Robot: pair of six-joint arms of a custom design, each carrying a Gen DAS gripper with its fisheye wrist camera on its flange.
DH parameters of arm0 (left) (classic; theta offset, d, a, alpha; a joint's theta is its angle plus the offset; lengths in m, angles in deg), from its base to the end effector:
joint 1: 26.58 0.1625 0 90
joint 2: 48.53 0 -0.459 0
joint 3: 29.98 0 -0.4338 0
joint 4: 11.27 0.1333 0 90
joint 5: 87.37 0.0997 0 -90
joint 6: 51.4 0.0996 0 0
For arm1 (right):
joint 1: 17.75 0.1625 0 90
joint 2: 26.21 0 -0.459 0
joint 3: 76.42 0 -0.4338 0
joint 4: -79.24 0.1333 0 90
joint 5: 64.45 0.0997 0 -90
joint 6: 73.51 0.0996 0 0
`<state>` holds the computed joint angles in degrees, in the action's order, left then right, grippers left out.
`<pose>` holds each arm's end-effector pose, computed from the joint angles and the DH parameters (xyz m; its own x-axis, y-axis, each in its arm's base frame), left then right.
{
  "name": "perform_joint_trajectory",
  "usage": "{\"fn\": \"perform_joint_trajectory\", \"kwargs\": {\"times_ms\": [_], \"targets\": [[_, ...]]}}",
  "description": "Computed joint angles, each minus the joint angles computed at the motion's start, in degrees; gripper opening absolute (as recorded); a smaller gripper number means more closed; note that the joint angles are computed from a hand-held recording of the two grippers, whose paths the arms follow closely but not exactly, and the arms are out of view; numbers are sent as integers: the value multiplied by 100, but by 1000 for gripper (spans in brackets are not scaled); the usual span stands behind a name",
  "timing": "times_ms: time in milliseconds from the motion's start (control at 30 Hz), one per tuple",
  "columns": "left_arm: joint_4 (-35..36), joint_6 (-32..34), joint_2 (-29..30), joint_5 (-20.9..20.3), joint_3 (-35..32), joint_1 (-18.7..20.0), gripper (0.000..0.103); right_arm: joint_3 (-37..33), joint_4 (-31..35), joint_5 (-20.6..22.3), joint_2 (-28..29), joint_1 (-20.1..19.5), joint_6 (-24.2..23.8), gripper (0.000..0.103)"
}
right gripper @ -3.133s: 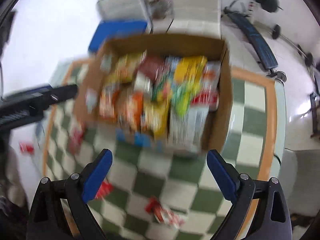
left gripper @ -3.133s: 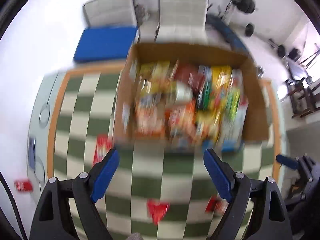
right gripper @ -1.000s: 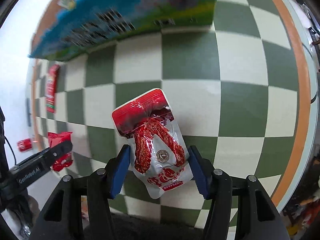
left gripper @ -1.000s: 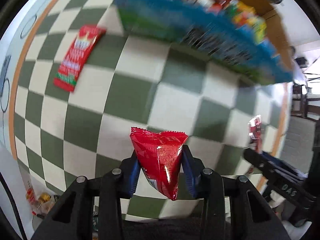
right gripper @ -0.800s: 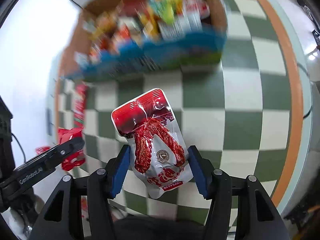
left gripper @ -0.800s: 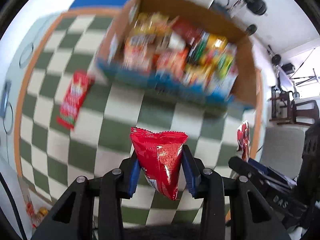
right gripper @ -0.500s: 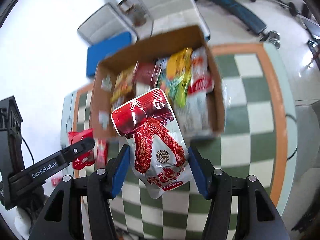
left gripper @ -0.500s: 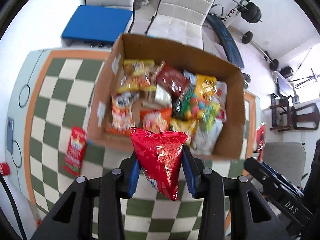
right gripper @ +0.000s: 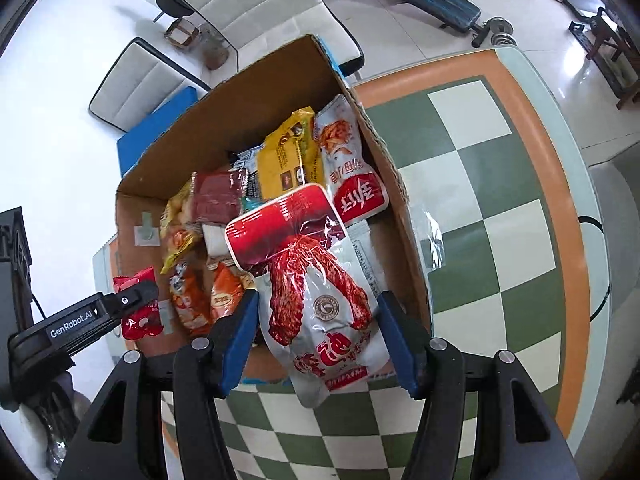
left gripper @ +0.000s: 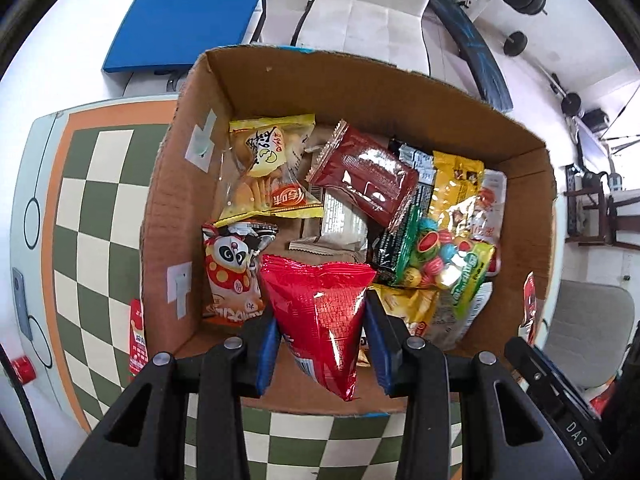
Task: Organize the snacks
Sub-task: 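Open both tools to drop the packets into the box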
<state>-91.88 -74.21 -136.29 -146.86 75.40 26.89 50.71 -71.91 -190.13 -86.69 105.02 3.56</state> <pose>-0.1387 -0.4961 0.3681 -0.7172 0.3660 -0.5930 0.2737 0.9305 0.2433 0.3282 -0.3710 0.0736 -0.6712 0.7069 0.2233 0.5156 0.6616 -0.5444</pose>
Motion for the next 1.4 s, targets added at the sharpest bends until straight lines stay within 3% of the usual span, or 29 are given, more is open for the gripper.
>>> {"fn": "perform_joint_trajectory", "kwargs": {"times_ms": [133,200,233,300,333,700,833,1000,1400], "targets": [[81,35,71,-101,3,55,37,-5,-47,0,84,-90,-118,65],[143,38,99,-104,-1,58,45,-35,-18,48,117,-131,-219,65],[134,86,95,-136,5,60,51,-47,-2,39,129,-134,-247,66],[123,135,82,-104,32,39,90,-120,167,-1,146,-120,-277,78],[90,191,57,-106,51,23,91,-153,207,-1,161,-115,-334,86],[-179,521,-261,28,173,-120,92,-649,1360,-248,354,118,-303,94],[-367,750,-553,349,336,-312,92,-827,1976,-508,399,261,-103,95],[-259,756,-892,510,399,-485,92,-885,2164,-583,399,418,-47,96],[143,551,-1881,488,507,-1218,92,-1131,2988,-755,278,1237,549,96]]}}
